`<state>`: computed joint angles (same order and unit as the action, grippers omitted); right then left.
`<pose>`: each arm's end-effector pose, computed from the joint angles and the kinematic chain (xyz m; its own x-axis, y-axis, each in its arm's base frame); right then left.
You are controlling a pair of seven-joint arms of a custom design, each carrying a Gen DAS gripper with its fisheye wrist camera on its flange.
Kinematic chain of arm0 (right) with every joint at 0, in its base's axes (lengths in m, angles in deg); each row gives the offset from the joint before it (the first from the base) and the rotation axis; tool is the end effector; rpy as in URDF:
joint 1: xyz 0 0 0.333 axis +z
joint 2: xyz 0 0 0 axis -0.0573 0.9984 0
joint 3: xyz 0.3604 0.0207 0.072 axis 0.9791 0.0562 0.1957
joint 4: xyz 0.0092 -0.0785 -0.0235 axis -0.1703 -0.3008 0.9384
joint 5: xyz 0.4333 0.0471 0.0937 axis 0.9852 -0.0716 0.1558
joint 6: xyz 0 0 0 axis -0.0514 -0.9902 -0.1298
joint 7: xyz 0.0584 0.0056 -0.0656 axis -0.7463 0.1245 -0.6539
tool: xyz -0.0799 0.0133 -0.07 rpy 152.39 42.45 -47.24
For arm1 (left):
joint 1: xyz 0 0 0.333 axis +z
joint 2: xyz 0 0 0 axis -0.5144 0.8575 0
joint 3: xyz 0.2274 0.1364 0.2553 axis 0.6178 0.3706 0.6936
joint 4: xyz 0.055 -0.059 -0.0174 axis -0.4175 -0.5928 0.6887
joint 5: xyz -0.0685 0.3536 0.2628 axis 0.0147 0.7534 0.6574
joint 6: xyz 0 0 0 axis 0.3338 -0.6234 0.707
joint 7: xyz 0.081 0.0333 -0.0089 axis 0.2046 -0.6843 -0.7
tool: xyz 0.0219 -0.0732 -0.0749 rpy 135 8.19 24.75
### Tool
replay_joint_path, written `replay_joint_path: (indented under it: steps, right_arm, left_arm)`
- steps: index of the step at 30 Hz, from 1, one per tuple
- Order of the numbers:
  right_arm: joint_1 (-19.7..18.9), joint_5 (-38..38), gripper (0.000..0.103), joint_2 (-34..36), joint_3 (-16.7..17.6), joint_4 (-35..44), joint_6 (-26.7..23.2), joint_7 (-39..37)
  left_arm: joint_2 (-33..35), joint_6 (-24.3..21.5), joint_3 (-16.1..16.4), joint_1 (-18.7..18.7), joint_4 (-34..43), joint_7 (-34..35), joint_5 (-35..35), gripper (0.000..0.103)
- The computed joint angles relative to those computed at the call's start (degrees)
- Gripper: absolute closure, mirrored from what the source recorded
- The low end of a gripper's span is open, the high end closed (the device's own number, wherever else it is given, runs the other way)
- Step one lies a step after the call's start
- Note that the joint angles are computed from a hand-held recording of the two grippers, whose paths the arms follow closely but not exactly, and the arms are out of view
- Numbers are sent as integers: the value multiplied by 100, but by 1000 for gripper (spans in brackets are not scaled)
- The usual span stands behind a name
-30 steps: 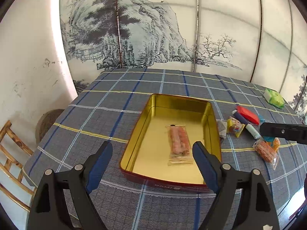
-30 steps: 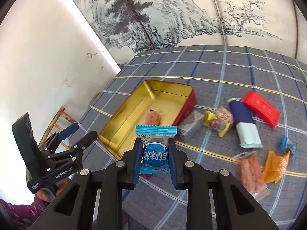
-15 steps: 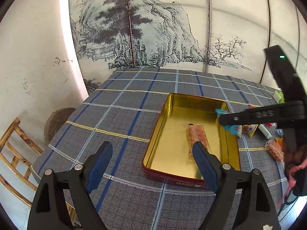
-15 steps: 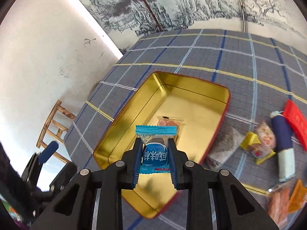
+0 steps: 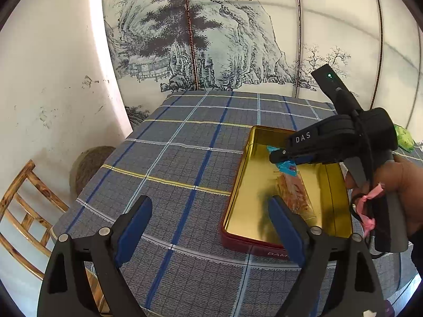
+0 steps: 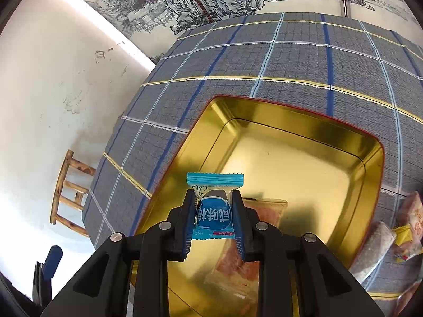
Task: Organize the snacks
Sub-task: 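Carry the blue candy over the tin and open the right tool, then grasp the dark seaweed block with the right tool and lift it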
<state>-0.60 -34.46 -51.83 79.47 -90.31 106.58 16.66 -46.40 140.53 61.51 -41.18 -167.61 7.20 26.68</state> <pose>0.7501 0.1120 0.3615 0.3045 -0.8273 -0.4722 -0.9119 -0.1100 -0.3954 0.5479 -0.2502 0.4455 0.1360 -0.9885 -0.0663 -0.6398 -0.0365 -0.7677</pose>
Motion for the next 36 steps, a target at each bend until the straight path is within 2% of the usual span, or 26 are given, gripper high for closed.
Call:
replay_joint_path:
  steps: [7,11,15,20,26,29,34,36]
  right_arm:
    - [-9,173,75,49,72,81,95,58]
    - [-68,381,75,-79,136,-19,156,-199]
    - [-219,954,75,-351,222,-299,201,-772]
    - [-338,1796,75,-911,155,-938,301,-1768]
    - [-432,2959,75,-1795,-303,-2051,429,-3149]
    - [-454,3318,75,-2178,-624,-2607,769,-3770]
    - [-629,3568,75,-2465,-1064,-3157,1282,-4229]
    - [-747,3633,75,-2493,-1201,-3288,1346,-4351]
  left_arm:
    - [18,27,20,24,-26,34,-53,16]
    - [15,36,27,33,-40,38,-56,16]
    - [3,39,28,38,-56,50,-69,16]
    - [-97,38,7,41,-154,12,36,15]
    - [-213,-58,-108,-15,-190,36,118,15]
    - [-248,-7,-161,-63,-167,80,183,15]
    - [-161,42,-261,-210,12,267,234,13]
    - [-102,174,-284,-285,91,427,189,13]
